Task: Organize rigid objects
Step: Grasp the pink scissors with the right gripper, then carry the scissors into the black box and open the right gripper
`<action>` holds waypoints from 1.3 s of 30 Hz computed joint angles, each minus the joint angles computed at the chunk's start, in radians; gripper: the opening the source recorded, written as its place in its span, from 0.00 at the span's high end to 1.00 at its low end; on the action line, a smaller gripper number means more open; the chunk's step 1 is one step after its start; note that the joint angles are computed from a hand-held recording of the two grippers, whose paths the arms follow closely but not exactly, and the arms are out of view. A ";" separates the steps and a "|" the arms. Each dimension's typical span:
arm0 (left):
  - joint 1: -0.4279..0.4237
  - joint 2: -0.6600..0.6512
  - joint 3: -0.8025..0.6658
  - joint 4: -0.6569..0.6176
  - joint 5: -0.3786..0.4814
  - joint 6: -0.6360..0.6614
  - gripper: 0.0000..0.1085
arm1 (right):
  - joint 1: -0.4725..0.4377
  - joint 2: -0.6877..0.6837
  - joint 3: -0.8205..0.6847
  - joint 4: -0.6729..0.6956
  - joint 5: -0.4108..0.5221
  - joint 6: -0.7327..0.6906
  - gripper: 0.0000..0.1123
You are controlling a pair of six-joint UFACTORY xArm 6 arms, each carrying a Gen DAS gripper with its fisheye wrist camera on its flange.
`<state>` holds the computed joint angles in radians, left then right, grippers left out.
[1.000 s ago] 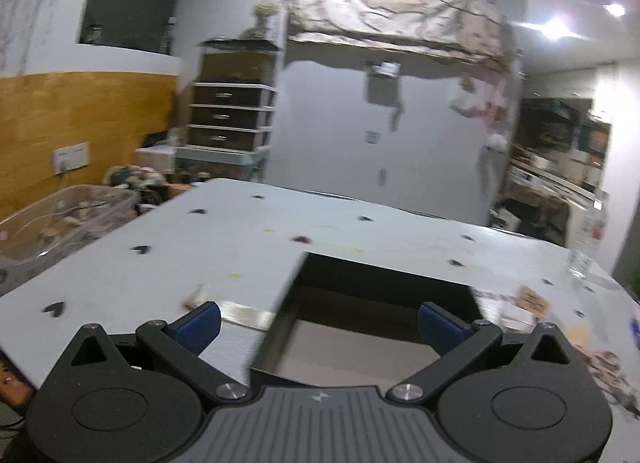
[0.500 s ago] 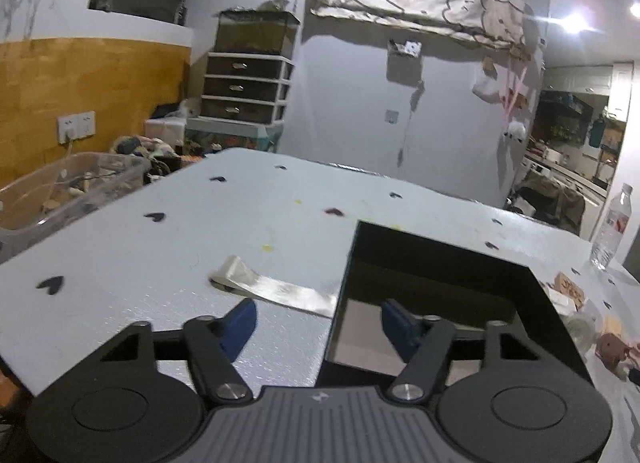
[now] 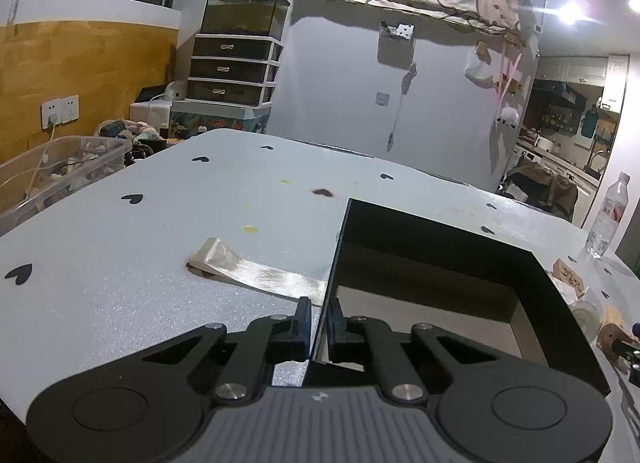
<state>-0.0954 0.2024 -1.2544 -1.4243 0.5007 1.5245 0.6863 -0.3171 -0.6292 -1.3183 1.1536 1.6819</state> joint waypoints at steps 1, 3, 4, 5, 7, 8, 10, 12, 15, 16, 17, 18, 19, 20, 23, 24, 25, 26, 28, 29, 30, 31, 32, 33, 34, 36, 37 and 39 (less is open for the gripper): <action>-0.001 -0.001 0.000 0.006 -0.001 -0.002 0.93 | -0.010 0.001 0.000 0.003 -0.014 -0.016 0.65; -0.001 -0.001 -0.004 0.029 0.000 0.001 0.94 | -0.016 0.003 -0.001 0.008 -0.026 -0.034 0.72; -0.005 0.006 -0.018 0.060 -0.002 -0.014 0.94 | -0.016 -0.001 0.001 0.005 -0.031 -0.044 0.73; -0.006 0.013 -0.030 0.091 0.000 -0.027 0.94 | -0.017 -0.007 0.007 -0.002 -0.046 -0.063 0.73; -0.002 0.032 -0.063 0.175 0.020 -0.067 0.94 | -0.016 -0.013 0.012 -0.008 -0.059 -0.106 0.74; 0.000 0.041 -0.079 0.219 0.032 -0.091 0.94 | -0.016 -0.017 0.013 -0.007 -0.064 -0.119 0.74; 0.007 0.061 -0.117 0.309 0.068 -0.144 0.95 | -0.022 -0.038 0.024 -0.011 -0.092 -0.129 0.74; 0.011 0.077 -0.147 0.373 0.095 -0.176 0.97 | -0.024 -0.064 0.033 -0.019 -0.116 -0.125 0.74; 0.007 0.086 -0.164 0.425 0.105 -0.185 0.98 | -0.019 -0.098 0.033 -0.035 -0.141 -0.103 0.75; 0.006 0.087 -0.164 0.434 0.104 -0.178 0.98 | -0.018 -0.111 0.030 -0.047 -0.157 -0.092 0.75; 0.005 0.086 -0.164 0.442 0.104 -0.176 0.98 | -0.019 -0.120 0.023 -0.062 -0.177 -0.079 0.75; 0.004 0.085 -0.162 0.449 0.103 -0.175 0.98 | -0.024 -0.126 0.012 -0.077 -0.200 -0.068 0.75; 0.004 0.083 -0.161 0.456 0.106 -0.179 0.98 | -0.030 -0.130 0.000 -0.090 -0.226 -0.061 0.75; 0.005 0.081 -0.161 0.463 0.111 -0.186 0.99 | -0.033 -0.126 -0.019 -0.101 -0.239 -0.051 0.75; 0.006 0.076 -0.160 0.487 0.121 -0.205 0.99 | -0.084 -0.112 -0.086 -0.154 -0.371 -0.036 0.75; 0.005 0.078 -0.167 0.501 0.123 -0.216 0.99 | -0.109 -0.096 -0.118 -0.170 -0.429 -0.033 0.75; 0.005 0.080 -0.171 0.513 0.125 -0.223 0.99 | -0.141 -0.073 -0.157 -0.180 -0.501 -0.035 0.75; 0.004 0.081 -0.175 0.523 0.127 -0.228 0.99 | -0.172 -0.048 -0.193 -0.183 -0.569 -0.042 0.75; 0.001 0.081 -0.175 0.533 0.124 -0.231 0.99 | -0.234 0.027 -0.285 -0.171 -0.719 -0.071 0.75; 0.001 0.083 -0.179 0.540 0.124 -0.238 0.99 | -0.258 0.063 -0.325 -0.150 -0.778 -0.095 0.75; 0.001 0.084 -0.182 0.543 0.125 -0.246 0.99 | -0.284 0.118 -0.382 -0.087 -0.848 -0.160 0.75; 0.002 0.086 -0.186 0.545 0.130 -0.258 0.99 | -0.299 0.168 -0.429 0.017 -0.899 -0.264 0.75; 0.005 0.090 -0.192 0.548 0.138 -0.272 0.99 | -0.312 0.221 -0.471 0.122 -0.944 -0.369 0.75; 0.007 0.092 -0.196 0.550 0.146 -0.284 0.98 | -0.316 0.267 -0.504 0.227 -0.974 -0.474 0.75; 0.009 0.092 -0.198 0.552 0.150 -0.294 0.98 | -0.319 0.331 -0.549 0.331 -0.999 -0.573 0.75; 0.007 0.090 -0.193 0.553 0.143 -0.296 0.98 | -0.302 0.431 -0.624 0.541 -0.981 -0.752 0.75; 0.005 0.088 -0.190 0.556 0.139 -0.297 0.98 | -0.292 0.484 -0.669 0.645 -0.954 -0.838 0.75; 0.005 0.087 -0.192 0.564 0.143 -0.307 0.98 | -0.273 0.554 -0.734 0.855 -0.905 -1.021 0.75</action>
<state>-0.0902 0.2898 -1.4461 -0.8602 0.6435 1.2177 0.4133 0.2365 -1.3629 -0.4637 0.2485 0.6606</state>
